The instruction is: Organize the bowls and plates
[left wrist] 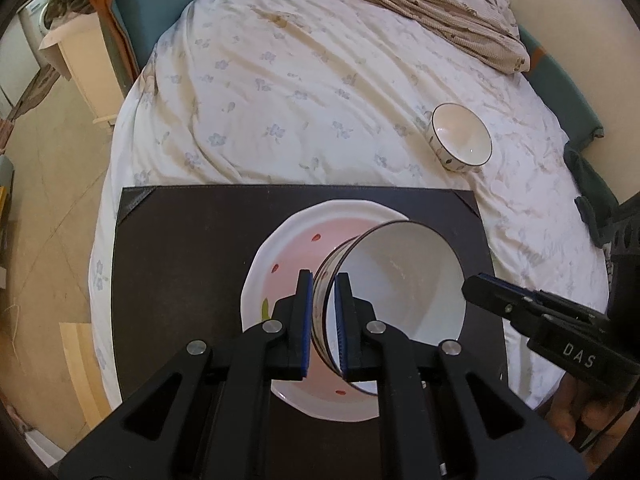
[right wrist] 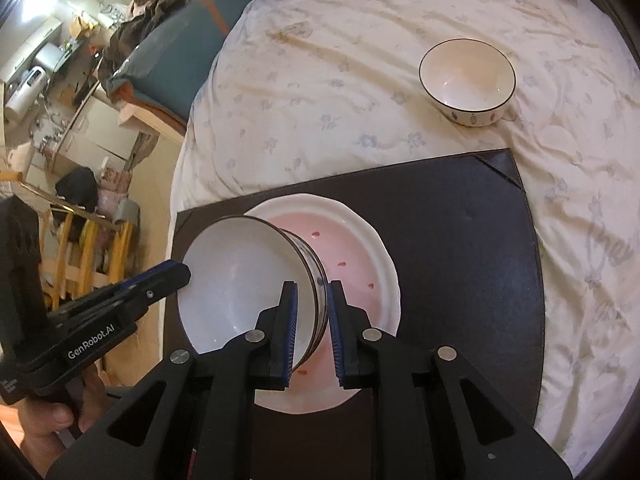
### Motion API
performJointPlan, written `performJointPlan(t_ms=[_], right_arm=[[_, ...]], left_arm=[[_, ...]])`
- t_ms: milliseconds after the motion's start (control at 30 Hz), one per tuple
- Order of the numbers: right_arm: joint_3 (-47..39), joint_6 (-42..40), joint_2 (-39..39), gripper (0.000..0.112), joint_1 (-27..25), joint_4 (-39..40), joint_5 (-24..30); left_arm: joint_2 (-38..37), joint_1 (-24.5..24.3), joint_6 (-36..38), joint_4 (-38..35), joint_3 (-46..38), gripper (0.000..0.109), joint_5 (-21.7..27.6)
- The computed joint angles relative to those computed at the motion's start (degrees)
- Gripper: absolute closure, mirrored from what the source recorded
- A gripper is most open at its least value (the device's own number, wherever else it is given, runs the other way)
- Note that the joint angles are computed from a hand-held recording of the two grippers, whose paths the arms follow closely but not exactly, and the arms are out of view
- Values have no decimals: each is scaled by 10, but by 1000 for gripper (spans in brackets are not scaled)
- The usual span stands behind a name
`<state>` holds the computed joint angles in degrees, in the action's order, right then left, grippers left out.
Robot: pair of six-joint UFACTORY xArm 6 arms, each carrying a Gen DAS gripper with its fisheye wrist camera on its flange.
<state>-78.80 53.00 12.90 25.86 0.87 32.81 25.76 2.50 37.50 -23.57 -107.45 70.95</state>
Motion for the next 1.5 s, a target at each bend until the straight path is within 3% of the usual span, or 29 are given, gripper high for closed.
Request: performJointPlan(t_ms=[367,600,1033,1133,1267,1400,1500], right_arm=[[-12,7,21,94,-6,-9,-11],[-27,-1,37,94,-11,4,-14],[-30,-28,35,94,-4,32,-1],[-27,-30,34,94,-3,36,-1],[-24,-17,27,94,-2,20,-5],[-16,-5,18,94,0,2,-3],[-2,3,5,94,-1,-3,-9]], left_arm=[[24,-7,-8,-4,-28,98,-2],[63,-10,-33,6,-80,98,39],[37,-4,-25,40,-43,93,43],[13,-7,-6,42,-7,91,16],[-43,-20,29,59,79,74,-74],[-75,-22,40,55,125,66,-134],[-79,-18,40,44,125,54,-141]])
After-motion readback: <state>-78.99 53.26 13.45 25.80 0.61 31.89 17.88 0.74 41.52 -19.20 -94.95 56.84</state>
